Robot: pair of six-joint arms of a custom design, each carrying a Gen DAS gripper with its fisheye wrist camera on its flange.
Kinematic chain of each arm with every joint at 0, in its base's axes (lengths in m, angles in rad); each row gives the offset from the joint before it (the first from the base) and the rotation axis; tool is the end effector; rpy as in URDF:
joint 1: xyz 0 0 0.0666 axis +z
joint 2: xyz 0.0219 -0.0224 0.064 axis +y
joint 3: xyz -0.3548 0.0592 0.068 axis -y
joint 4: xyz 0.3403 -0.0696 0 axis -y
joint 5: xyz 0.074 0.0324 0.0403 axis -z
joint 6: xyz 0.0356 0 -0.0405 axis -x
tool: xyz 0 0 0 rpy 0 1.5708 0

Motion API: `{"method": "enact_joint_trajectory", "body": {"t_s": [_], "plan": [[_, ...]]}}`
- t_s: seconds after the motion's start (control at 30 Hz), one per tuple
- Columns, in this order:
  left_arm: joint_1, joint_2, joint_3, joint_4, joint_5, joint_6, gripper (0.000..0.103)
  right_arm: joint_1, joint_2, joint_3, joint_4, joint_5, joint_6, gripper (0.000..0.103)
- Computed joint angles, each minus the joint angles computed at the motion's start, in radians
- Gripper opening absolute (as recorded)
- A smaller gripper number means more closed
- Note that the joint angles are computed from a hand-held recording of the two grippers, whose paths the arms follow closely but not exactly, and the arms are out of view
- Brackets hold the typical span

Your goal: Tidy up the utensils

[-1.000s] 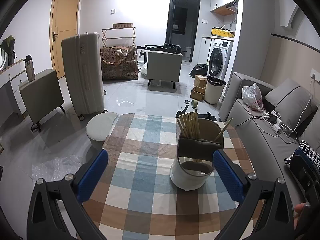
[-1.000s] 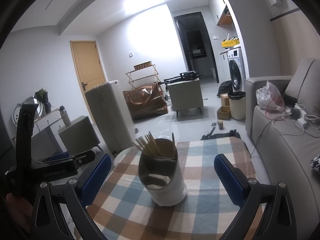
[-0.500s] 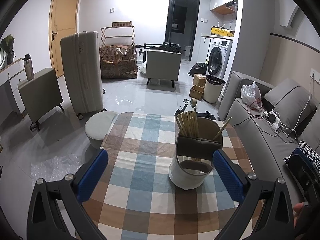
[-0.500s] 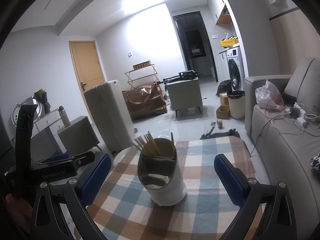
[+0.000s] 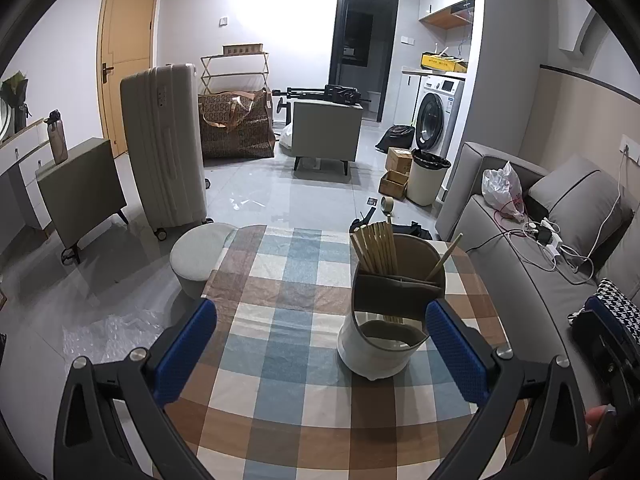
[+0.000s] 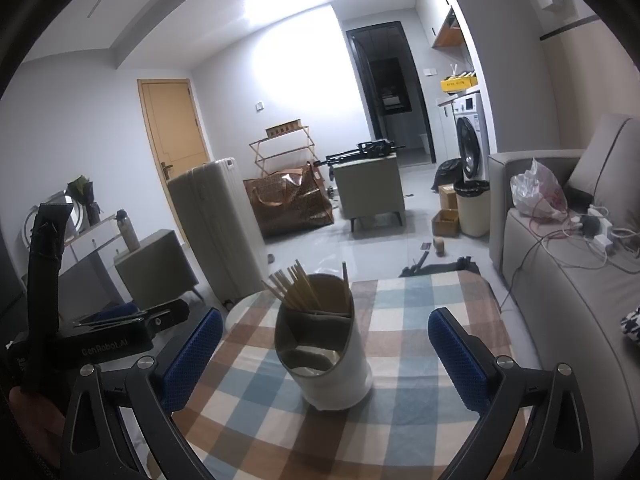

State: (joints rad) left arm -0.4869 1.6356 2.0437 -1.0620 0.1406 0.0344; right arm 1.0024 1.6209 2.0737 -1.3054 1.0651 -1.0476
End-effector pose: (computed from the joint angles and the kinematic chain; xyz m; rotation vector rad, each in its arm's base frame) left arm 0.4497 -0.2442 0.5487 0.5815 2.1772 -0.4397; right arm 0.2815 0.3821 0.5616 0.4628 1.8884 0.0283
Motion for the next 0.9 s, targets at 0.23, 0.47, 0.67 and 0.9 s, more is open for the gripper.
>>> {"method": "enact_joint_trajectory", "body": {"t_s": [0.23,0.47,0.67,0.9], "plan": [[0.001,0.001,0.004,-0.003,0.000,-0.001,0.102,-0.002,0.001,-0.001,-0.004,-0.004,-0.007,0.103],[-0.002,-0.001,0.000,0.000,-0.005,0.001,0.102,-0.003,0.000,-0.005,0.000,-0.006,-0.004,0.103],[-0.002,-0.001,0.000,0.001,-0.007,0.000,0.102,-0.003,0.002,0.000,-0.003,-0.007,-0.006,0.103],[-0.005,-0.002,-0.006,0.003,-0.020,-0.004,0.102,-0.001,0.004,-0.002,-0.006,-0.008,-0.010,0.103]]}}
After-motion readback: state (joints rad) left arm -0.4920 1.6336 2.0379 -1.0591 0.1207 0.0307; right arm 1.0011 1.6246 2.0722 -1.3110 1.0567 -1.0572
